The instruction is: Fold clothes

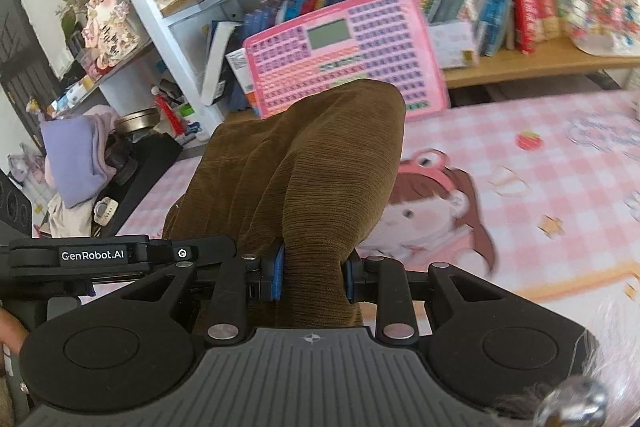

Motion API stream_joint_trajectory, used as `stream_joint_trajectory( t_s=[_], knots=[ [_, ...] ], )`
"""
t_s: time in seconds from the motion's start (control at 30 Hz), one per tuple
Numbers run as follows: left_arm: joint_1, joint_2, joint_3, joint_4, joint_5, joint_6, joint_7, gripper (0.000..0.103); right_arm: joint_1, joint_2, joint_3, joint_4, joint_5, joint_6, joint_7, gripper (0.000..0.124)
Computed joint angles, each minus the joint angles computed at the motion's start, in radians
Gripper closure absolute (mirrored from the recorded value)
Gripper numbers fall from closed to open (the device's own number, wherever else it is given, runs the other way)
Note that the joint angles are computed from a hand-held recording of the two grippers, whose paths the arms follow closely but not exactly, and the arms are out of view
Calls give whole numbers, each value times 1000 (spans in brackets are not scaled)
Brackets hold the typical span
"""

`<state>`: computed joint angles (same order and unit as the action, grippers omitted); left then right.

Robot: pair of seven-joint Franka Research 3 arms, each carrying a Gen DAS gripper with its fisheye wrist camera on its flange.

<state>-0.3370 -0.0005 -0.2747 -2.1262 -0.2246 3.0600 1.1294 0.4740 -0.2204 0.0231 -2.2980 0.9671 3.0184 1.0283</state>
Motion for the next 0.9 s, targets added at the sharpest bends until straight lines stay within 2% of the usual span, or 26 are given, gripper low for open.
stream_joint_trajectory(
  t_s=[0.2, 0.33, 0.47, 0.6, 0.77, 0.83, 0.9],
  knots=[
    [57, 43, 2, 53, -335, -17, 358, 72, -26, 170, 61, 164, -117, 29, 116, 99],
    [128, 94, -25, 109, -462, -42, 513, 72, -48, 280, 90, 264, -285, 47, 285, 99],
    [197, 143, -54, 159, -537, -71, 625, 72, -46, 375, 89, 353, -431, 50, 437, 99],
    [240, 183, -67, 205, -547, -101, 662, 72, -39, 449, 80, 425, -529, 48, 539, 99],
    [285, 240, -88, 251, -557, -122, 674, 72, -60, 537, 103, 515, -567, 39, 568, 99],
    [291, 273, -83, 272, -531, -134, 633, 71, -69, 572, 113, 547, -566, 33, 573, 99],
    [281, 302, -58, 294, -458, -172, 537, 68, -65, 607, 99, 579, -565, -3, 614, 97]
  ],
)
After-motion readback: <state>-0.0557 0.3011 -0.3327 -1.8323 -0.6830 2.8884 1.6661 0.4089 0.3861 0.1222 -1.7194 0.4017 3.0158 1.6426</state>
